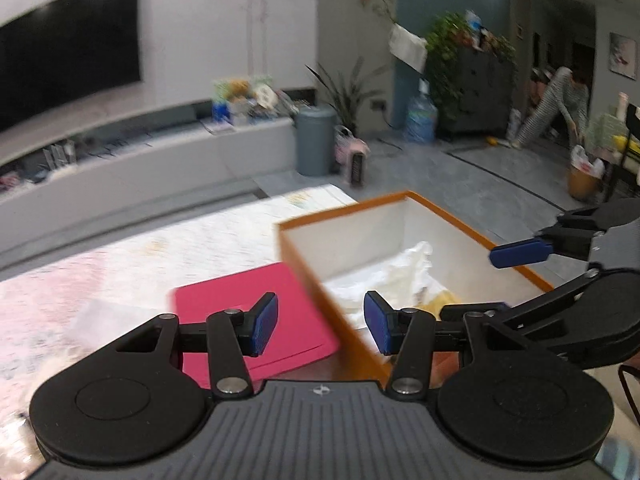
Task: Organize soft objects
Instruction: 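Lower the tissue and yellow cloth into the orange box and open both tools, then grasp the clear plastic bag with the left tool while the right tool grasps the pink knitted item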
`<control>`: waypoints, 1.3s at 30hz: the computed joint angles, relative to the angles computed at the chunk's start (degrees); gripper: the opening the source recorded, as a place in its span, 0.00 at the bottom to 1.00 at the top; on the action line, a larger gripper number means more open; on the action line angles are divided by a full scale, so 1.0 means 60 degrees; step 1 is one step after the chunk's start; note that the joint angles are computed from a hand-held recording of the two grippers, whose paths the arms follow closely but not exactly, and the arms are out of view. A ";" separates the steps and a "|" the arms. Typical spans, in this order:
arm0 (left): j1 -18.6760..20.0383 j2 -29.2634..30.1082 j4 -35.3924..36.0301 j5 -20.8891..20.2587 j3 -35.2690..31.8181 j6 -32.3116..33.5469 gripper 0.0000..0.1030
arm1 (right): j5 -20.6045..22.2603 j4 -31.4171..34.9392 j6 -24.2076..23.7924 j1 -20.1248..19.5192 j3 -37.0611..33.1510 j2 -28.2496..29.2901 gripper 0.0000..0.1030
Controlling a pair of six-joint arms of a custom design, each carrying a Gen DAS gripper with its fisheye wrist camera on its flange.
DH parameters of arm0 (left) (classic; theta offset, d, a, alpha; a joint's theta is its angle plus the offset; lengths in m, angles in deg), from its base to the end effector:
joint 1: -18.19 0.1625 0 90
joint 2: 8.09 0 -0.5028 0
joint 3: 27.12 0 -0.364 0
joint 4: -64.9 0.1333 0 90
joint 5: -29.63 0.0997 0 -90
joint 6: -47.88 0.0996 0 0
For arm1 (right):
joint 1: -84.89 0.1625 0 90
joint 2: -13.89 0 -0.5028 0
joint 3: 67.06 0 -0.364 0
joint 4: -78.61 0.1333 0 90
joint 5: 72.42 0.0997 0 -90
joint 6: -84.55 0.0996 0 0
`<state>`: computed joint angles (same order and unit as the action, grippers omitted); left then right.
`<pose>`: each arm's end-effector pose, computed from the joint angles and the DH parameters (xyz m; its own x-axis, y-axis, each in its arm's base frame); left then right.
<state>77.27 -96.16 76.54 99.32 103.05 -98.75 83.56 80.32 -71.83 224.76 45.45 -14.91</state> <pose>0.0095 -0.3109 0.2867 -0.5321 0.6359 -0.5591 0.8466 0.4095 -0.3400 0.3211 -0.2154 -0.0055 -0.5968 0.0153 0.8022 -0.5708 0.6945 -0.4380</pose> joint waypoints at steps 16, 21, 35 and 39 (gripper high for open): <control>0.3912 -0.1558 -0.0150 -0.0118 -0.0925 0.0924 0.57 | -0.2594 -0.2759 -0.0486 0.0664 -0.1207 0.1603 0.72; 0.4500 -0.1334 -0.0621 -0.0276 -0.1178 0.1386 0.57 | -0.2612 -0.2604 -0.1126 0.0593 -0.2449 0.2453 0.71; 0.6079 -0.0435 -0.1047 0.0958 -0.2144 0.2671 0.57 | -0.2215 -0.3829 -0.3525 -0.0164 -0.3932 0.3569 0.71; 0.6435 -0.0198 -0.0456 0.1078 -0.2649 0.1997 0.57 | -0.2469 -0.4262 -0.3476 -0.0341 -0.3749 0.3749 0.70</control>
<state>115.89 -97.35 73.80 105.79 87.16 -86.77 68.74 54.75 -92.69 222.72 22.96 7.58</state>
